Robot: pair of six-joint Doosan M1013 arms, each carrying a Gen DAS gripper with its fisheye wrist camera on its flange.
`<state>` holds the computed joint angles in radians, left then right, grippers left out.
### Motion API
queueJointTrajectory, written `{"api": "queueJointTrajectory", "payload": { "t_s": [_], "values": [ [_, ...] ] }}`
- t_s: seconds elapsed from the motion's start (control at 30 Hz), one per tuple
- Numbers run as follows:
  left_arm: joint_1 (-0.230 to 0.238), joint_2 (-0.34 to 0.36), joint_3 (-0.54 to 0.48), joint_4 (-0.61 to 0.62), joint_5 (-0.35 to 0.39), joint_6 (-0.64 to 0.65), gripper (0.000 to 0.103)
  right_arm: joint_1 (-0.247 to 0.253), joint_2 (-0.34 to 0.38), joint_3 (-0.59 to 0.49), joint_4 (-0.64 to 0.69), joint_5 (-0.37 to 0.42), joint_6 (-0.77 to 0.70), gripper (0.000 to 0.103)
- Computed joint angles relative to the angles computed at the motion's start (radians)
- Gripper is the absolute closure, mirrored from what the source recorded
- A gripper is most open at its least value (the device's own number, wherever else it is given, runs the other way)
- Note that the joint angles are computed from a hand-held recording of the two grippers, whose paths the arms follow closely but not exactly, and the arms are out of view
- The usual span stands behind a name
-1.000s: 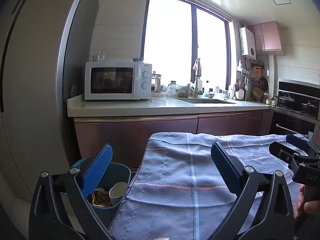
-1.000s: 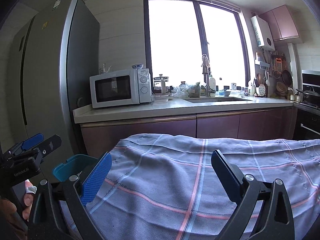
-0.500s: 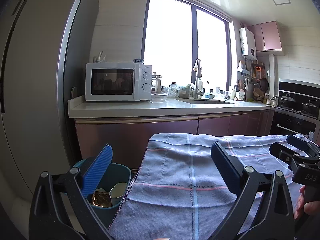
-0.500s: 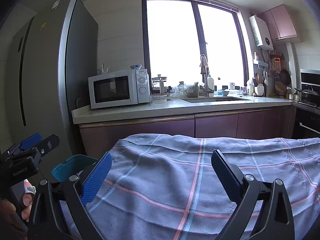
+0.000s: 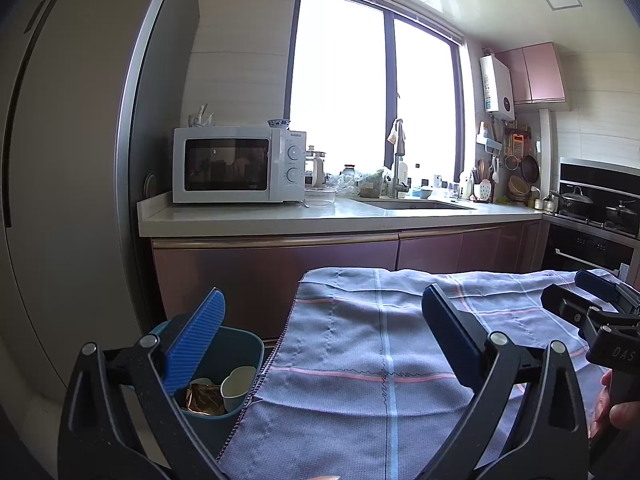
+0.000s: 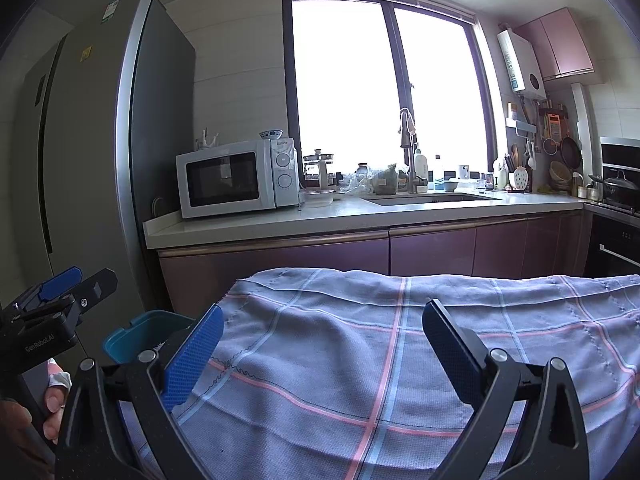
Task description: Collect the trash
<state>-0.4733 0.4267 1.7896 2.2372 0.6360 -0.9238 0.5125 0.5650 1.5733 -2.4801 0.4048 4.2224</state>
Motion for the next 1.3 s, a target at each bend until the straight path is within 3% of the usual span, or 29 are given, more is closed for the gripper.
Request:
{"api": "queueJointTrajectory", "payload": {
  "t_s": [1.3],
  "values": [
    [-0.003, 0.002, -0.007, -0.017, 0.003, 0.016, 0.006, 0.006, -0.005, 0.009, 0.018, 0.034, 0.002, 0.007]
  ]
}}
